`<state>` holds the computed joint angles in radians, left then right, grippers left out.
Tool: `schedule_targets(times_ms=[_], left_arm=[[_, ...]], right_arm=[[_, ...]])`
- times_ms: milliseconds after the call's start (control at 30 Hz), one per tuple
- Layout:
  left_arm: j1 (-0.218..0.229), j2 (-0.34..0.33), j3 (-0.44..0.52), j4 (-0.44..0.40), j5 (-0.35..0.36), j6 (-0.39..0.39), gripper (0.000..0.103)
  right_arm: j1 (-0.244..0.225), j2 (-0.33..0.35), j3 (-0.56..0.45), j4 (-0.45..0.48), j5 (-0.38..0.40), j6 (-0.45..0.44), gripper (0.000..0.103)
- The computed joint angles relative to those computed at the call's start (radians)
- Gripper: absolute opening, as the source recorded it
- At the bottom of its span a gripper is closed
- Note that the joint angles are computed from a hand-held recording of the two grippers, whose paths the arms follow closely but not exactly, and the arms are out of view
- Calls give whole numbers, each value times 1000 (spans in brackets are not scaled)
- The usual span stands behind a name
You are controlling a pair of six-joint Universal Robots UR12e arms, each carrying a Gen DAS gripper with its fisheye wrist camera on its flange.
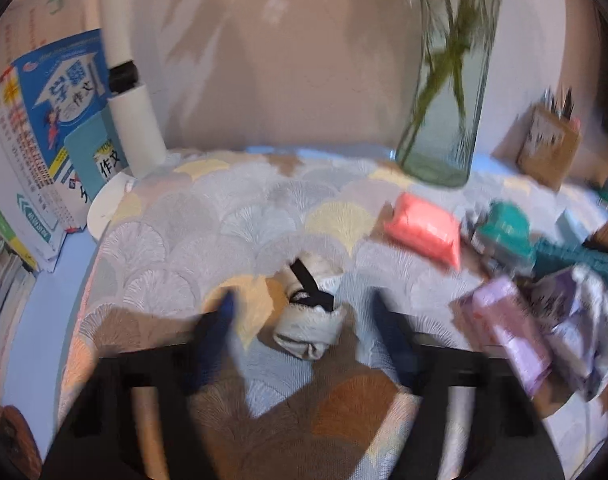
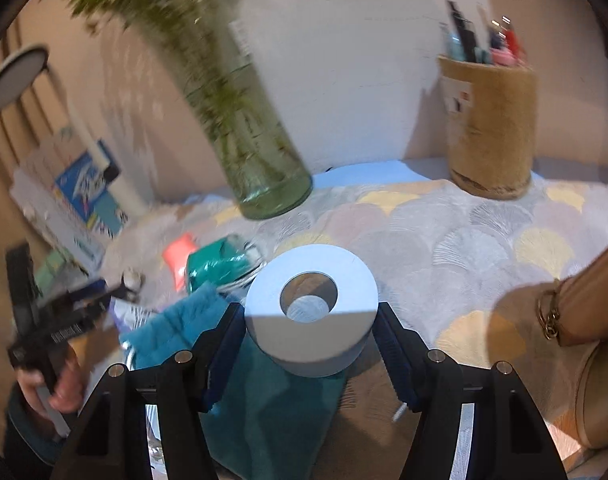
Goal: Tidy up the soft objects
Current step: 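Grasp the white bundle with black strap with the left gripper while the right gripper grasps the white tape roll, then carry the white bundle and tape roll with both grippers to the glass bowl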
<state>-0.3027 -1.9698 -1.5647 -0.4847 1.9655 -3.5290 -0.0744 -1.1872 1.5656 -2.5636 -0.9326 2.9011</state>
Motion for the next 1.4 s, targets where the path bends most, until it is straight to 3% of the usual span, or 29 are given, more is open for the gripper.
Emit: schedule_targets(times_ms=[33, 67, 167, 333, 467, 700, 933, 1067, 1167, 1267, 1333, 1400], left_arm=[[2, 0, 3, -17, -8, -3, 29], [5, 2, -1, -14, -16, -7, 26], [2, 8, -23, 54, 4, -2, 26], [-10, 8, -23, 59, 43, 7, 26], [-26, 22, -33, 85, 9, 19, 26], [-108, 49, -28, 144, -13, 88, 26], [-185, 54, -26, 154, -12, 134, 26], [-205, 45, -10, 136, -27, 158, 26], [-219, 34, 7, 120, -12, 173, 26], [-226, 30, 15, 119, -26, 169, 26], [-234, 26, 26, 110, -22, 170, 26], [-241, 23, 34, 101, -10, 180, 26]], right_arm=[[-2, 0, 1, -5, 5, 13, 64], [-3, 0, 2, -10, 5, 20, 64], [-3, -6, 13, -47, -4, 33, 64], [-9, -37, 37, -40, -46, 57, 64], [-31, -103, 101, -22, -47, 30, 64], [-108, -206, 203, 30, 52, 7, 64], [-117, -265, 266, 119, -63, -82, 65], [-115, -282, 292, 139, -136, -117, 67], [-131, -289, 306, 144, -115, -132, 67], [-140, -290, 311, 150, -91, -115, 78], [-138, -287, 320, 122, -72, -47, 98], [-115, -290, 332, 64, -132, -5, 98]])
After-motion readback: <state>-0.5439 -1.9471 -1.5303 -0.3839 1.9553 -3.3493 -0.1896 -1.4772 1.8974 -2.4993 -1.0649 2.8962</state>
